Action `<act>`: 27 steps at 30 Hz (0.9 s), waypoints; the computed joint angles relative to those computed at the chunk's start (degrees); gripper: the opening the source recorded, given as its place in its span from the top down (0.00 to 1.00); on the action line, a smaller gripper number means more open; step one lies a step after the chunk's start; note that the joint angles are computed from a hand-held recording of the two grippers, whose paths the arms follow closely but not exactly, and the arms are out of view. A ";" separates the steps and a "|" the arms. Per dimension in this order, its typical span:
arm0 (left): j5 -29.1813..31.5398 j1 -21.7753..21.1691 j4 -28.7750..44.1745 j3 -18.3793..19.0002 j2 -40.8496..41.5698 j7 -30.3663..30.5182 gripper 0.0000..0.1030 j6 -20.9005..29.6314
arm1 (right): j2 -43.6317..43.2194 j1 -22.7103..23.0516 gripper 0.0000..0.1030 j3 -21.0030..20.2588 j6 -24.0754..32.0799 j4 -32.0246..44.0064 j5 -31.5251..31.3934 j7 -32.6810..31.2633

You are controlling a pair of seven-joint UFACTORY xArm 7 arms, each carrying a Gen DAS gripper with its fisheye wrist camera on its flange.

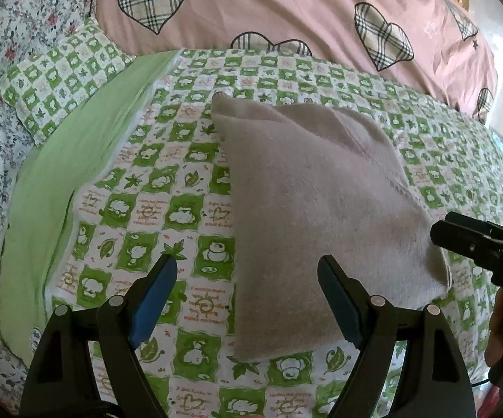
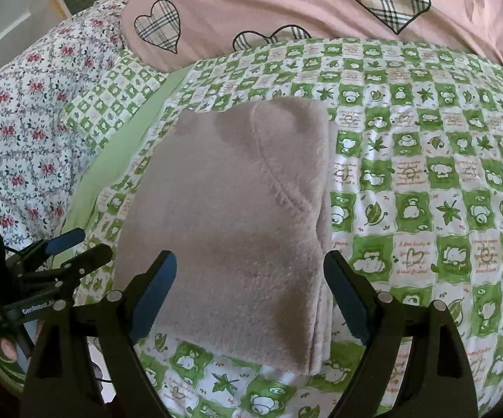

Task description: Fold small clothes

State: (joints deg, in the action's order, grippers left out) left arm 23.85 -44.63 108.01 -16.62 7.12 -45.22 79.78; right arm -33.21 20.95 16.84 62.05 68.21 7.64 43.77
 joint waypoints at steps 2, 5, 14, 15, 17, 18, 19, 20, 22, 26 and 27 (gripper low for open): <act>-0.06 -0.12 0.08 -0.06 0.20 0.10 0.19 0.17 | 0.18 0.18 0.16 0.23 0.26 0.11 -0.18 -0.21; -0.21 -0.29 -0.08 -0.09 0.18 -0.17 0.19 -0.09 | 0.26 0.39 0.16 0.40 0.47 0.02 -0.33 -0.41; -0.16 -0.76 0.13 -0.21 0.23 -0.67 0.19 -0.40 | 0.12 0.50 0.16 1.29 0.50 -0.09 -1.75 -0.59; -0.10 -0.84 0.21 -0.25 0.27 -0.66 0.19 -0.39 | 0.06 0.58 0.16 1.22 0.51 -0.19 -1.65 -0.60; -0.06 -1.00 0.36 -0.30 0.32 -0.67 0.19 -0.43 | -0.14 0.70 0.16 1.10 0.48 -0.41 -1.43 -0.56; 0.01 -1.11 0.51 -0.33 0.37 -0.78 0.19 -0.37 | -0.22 0.70 0.16 1.04 0.35 -0.54 -1.47 -0.68; 0.02 -1.19 0.59 -0.33 0.40 -0.87 0.19 -0.38 | -0.36 0.67 0.16 1.08 0.25 -0.65 -1.51 -0.63; 0.02 -1.23 0.60 -0.31 0.38 -0.89 0.19 -0.43 | -0.46 0.66 0.16 1.08 0.22 -0.73 -1.52 -0.63; 0.27 -1.45 0.83 -0.35 0.45 -1.02 0.19 -0.34 | -0.65 0.66 0.16 1.16 0.15 -0.82 -1.50 -0.49; 0.71 -1.95 1.40 -0.37 0.74 -1.02 0.19 -0.01 | -1.05 0.48 0.16 1.43 0.30 -0.81 -1.70 0.04; 0.81 -2.07 1.61 -0.35 0.84 -1.09 0.19 0.17 | -1.29 0.43 0.16 1.40 0.24 -0.97 -1.72 0.15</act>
